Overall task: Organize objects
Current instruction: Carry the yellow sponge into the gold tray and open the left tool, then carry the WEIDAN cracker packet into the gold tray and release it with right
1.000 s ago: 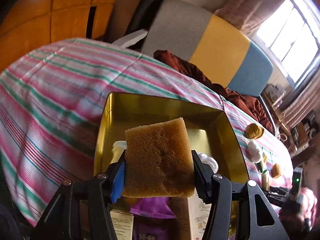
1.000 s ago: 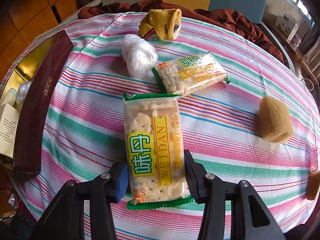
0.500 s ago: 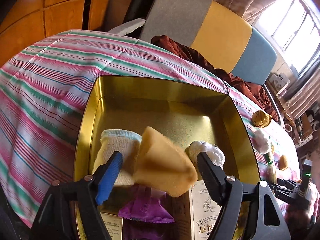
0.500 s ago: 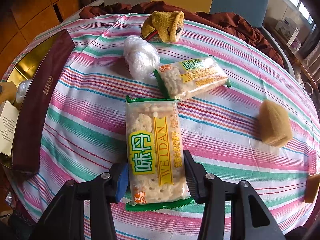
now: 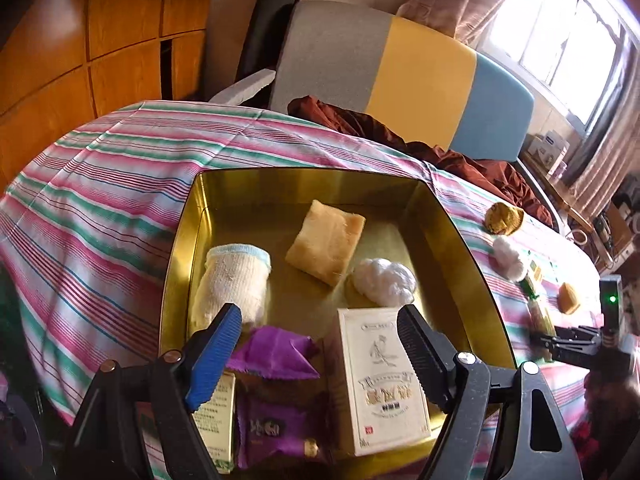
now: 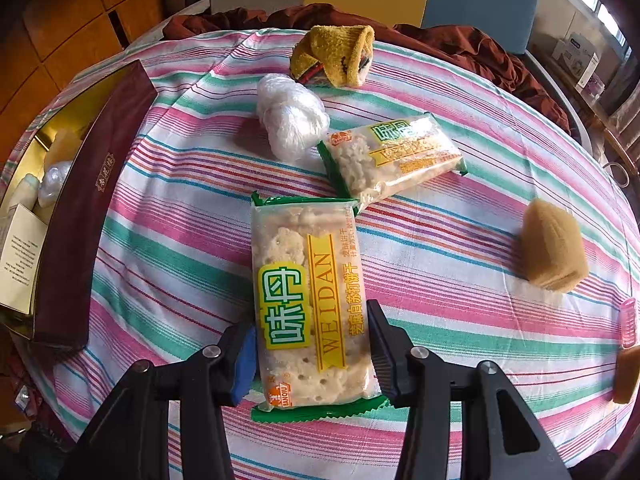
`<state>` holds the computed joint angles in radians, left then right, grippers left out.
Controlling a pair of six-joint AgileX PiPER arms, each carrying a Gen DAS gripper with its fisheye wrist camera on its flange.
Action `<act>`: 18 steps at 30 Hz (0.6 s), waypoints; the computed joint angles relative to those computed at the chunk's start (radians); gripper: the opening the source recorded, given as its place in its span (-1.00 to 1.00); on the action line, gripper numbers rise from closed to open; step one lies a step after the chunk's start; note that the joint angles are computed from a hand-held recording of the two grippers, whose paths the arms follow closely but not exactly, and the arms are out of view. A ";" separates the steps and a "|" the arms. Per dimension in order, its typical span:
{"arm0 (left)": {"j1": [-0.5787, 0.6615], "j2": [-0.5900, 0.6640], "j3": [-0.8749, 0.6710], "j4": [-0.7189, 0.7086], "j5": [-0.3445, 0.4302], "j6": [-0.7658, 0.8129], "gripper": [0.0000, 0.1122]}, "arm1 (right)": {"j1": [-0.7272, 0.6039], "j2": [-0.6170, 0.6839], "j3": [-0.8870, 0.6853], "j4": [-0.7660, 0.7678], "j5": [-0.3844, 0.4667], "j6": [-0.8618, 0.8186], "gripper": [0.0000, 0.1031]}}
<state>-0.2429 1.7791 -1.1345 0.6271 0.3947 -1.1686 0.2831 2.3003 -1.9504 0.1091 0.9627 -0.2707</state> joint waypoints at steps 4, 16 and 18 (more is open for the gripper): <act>-0.035 -0.032 0.033 0.093 0.019 -0.087 0.44 | 0.009 0.017 -0.029 0.045 0.022 -0.020 -0.05; -0.071 -0.111 0.115 0.286 0.072 -0.286 0.78 | 0.107 -0.081 0.005 0.206 -0.032 -0.045 -0.06; -0.071 -0.113 0.119 0.291 0.083 -0.296 0.83 | 0.135 -0.110 0.005 0.232 -0.018 -0.044 -0.05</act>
